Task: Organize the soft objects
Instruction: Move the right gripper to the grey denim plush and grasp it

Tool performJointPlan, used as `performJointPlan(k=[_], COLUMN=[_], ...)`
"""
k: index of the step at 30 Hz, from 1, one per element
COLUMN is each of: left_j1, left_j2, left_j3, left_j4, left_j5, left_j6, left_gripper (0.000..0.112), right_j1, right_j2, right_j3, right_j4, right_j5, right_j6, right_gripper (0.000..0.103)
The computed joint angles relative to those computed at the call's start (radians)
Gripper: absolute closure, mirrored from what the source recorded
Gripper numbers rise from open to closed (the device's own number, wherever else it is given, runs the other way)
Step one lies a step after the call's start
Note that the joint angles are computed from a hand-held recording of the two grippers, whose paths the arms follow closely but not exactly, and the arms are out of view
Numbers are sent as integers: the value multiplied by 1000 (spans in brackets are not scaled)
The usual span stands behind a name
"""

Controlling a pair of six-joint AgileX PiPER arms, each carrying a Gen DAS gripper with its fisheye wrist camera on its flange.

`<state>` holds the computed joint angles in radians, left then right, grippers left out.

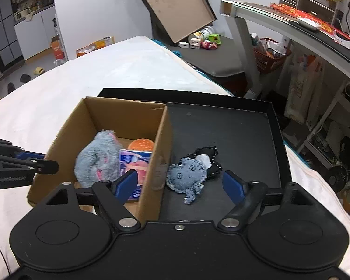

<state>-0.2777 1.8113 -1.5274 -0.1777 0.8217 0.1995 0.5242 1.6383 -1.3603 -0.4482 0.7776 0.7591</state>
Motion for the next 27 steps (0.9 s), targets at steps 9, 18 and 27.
performJointPlan(k=[9,18,27], left_j1=[-44,-80,-105], left_j2=[11,42,80], left_j3=[-20,-62,-108], left_j4=[67,154,230], left_j5=[-13,-4,19], left_j6=[-43,-127,-206], left_gripper=[74,64,63], right_j1=[-51,-122,-185], right_j2=[-12,-22,14], right_j3=[51,118,148], right_j4=[20,101,225], right_j5=[-62,-130,-199], right_j6=[-7,-38,-115], right_gripper=[23,24,32])
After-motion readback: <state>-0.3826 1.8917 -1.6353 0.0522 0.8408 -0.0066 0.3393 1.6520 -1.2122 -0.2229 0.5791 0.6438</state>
